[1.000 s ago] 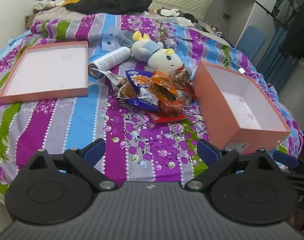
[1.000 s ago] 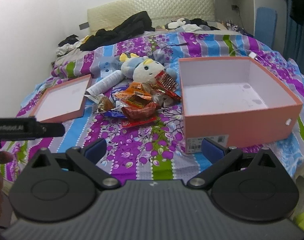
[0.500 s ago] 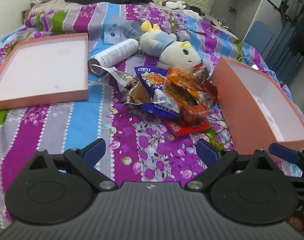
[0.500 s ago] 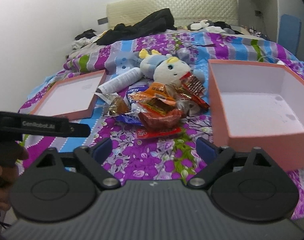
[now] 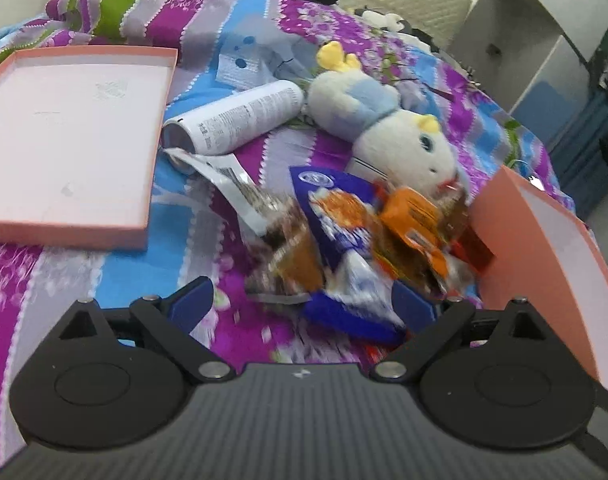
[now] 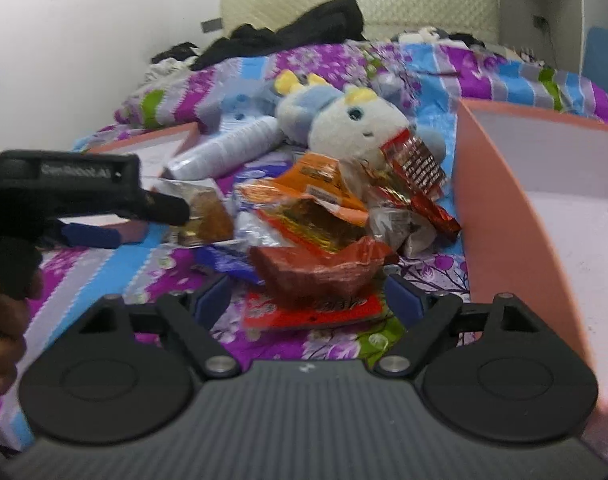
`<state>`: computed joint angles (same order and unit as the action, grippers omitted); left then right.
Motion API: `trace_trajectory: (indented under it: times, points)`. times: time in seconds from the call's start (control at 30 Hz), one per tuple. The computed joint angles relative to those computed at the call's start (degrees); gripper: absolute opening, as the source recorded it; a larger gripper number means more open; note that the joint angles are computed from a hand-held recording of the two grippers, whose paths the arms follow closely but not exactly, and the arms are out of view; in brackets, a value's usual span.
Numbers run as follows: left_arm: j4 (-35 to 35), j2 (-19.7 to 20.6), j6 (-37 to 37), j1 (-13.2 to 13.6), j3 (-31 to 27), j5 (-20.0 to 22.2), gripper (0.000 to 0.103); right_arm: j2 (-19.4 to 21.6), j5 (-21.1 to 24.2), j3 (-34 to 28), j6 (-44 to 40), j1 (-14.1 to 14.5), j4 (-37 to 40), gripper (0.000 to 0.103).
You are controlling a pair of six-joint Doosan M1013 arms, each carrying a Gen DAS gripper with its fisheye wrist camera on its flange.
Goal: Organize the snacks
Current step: 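Grasp a clear labelled snack packet with the left tool while the right tool grasps the red-brown bag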
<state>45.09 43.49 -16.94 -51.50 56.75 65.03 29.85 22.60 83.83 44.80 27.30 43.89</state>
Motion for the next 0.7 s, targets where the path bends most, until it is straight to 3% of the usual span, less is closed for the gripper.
trace_trajectory:
  times: [0.17, 0.33, 0.47, 0.53, 0.7]
  points:
    - [-0.05, 0.63, 0.67, 2.08, 0.10, -1.44, 0.092, 2.53, 1.94, -2.64, 5.31, 0.08, -5.27, 0.089]
    - [0.11, 1.20, -0.60, 3.62, 0.43, -2.68, 0.084, 4.33, 2.92, -4.17, 3.56, -0.14, -3.23, 0.089]
    - [-0.06, 1.40, -1.62, 4.38, 0.90, -3.92, 0.068, 5.63, 4.17, -5.58, 1.51, -0.15, -1.90, 0.089]
    - [-1.33, 1.87, -0.53, 4.62, 0.10, -3.17, 0.056, 5.83, 4.30, -5.60, 0.42, -0.31, 0.00, 0.090]
    - [-0.65, 2.77, 2.78, 3.91, -2.00, 0.19, 0.052, 5.14, 3.51, -4.63, -1.91, -0.47, 2.09, 0.084]
